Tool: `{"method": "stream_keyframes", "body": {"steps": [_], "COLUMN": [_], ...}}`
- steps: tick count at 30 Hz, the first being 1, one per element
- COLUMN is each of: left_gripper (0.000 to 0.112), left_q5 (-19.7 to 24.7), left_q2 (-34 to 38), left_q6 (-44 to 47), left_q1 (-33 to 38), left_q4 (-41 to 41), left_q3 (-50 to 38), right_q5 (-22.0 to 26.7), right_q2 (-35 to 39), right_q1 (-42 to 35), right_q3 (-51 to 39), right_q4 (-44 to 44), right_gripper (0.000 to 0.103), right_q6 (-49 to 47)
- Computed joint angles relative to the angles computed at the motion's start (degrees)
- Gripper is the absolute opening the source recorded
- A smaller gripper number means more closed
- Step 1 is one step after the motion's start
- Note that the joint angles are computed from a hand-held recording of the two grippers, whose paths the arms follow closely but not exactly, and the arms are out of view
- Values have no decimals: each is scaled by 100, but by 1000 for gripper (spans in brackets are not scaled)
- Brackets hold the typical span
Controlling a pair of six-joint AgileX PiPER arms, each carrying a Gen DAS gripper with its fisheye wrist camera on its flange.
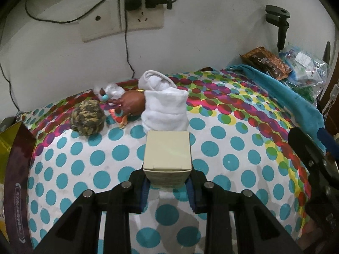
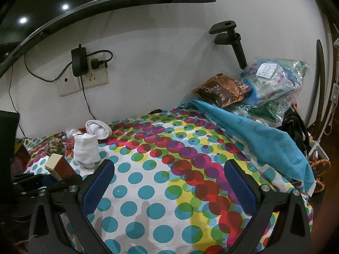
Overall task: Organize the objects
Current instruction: 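Grasp the small beige box with the left tool and lift it, then carry the beige box toward the tray while the right tool grasps the white towel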
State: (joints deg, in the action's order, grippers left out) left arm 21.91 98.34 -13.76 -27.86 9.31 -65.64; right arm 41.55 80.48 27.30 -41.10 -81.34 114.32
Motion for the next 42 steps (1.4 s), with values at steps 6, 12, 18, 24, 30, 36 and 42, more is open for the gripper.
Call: {"method": "stream_keyframes", "body": {"steps": [6, 12, 18, 24, 30, 36, 42], "left_gripper": [29, 29, 29, 29, 29, 29, 29], "left_q5": [-70, -23, -73, -167, -323, -425, -516], "left_q2": [-440, -990, -1495, -1816, -2061, -2320, -2456], "left_q6": [-835, -1824, -2304, -2335, -1770, -1229, -45], "left_q1": [2, 104, 402, 659, 900, 1130, 1526], "left_q4": [767, 1688, 2017, 1973, 1355, 846, -234], "left_q3": [463, 1041, 1591, 1966, 2236, 2443, 2530], "right_q5": [22, 126, 327, 452, 431, 206, 39], "right_q2": [50, 107, 184, 270, 331, 449, 588], "right_q1": [-7, 47, 196, 299, 334, 321, 363], "right_q3": [-33, -94, -183, -276, -326, -468, -635], "right_q4": [23, 38, 59, 100, 112, 225, 360], "right_gripper": [103, 103, 103, 103, 103, 103, 103], "right_q6": [-98, -216, -388, -559, -704, -1120, -1587]}}
